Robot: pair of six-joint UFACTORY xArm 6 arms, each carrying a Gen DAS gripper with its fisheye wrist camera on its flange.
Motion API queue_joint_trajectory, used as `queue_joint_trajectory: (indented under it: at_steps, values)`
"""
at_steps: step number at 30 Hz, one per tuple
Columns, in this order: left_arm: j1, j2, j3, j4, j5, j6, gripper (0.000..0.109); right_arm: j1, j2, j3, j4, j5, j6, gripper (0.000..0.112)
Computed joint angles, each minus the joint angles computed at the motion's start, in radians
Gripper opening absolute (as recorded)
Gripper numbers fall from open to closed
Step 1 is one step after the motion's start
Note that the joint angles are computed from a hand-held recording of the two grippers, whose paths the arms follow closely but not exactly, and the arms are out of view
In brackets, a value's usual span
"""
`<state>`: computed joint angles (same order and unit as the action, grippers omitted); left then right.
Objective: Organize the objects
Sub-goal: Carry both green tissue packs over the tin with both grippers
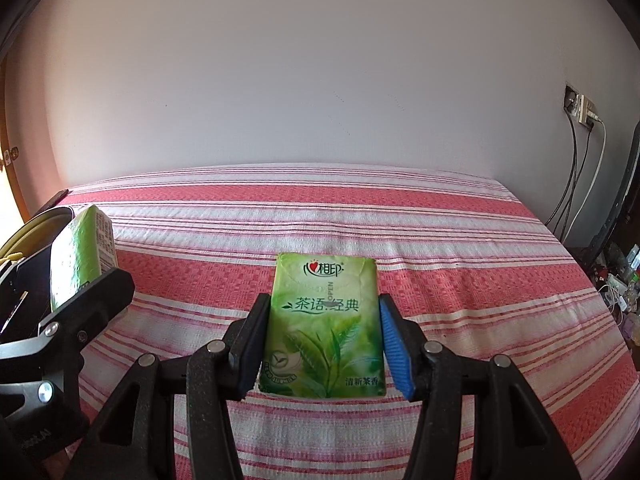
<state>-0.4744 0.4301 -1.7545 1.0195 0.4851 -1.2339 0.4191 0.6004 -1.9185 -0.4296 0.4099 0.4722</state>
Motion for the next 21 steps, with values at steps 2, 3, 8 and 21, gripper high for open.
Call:
queue_joint_trajectory:
  at_steps: [2, 3, 8, 21]
  values:
    - [-0.002, -0.008, 0.007, 0.039, 0.004, -0.039, 0.082, 0.002, -0.013, 0.023, -0.032, -0.027, 0.033, 0.055]
    - [-0.002, -0.013, 0.013, 0.051, 0.005, -0.051, 0.082, 0.002, -0.021, 0.035, -0.049, -0.040, 0.051, 0.055]
    - [0.000, -0.030, 0.033, 0.084, 0.005, -0.083, 0.082, -0.006, -0.060, 0.095, -0.123, -0.114, 0.139, 0.055]
    - [-0.007, -0.078, 0.092, 0.191, 0.018, -0.187, 0.082, -0.023, -0.111, 0.168, -0.408, -0.244, 0.411, 0.055]
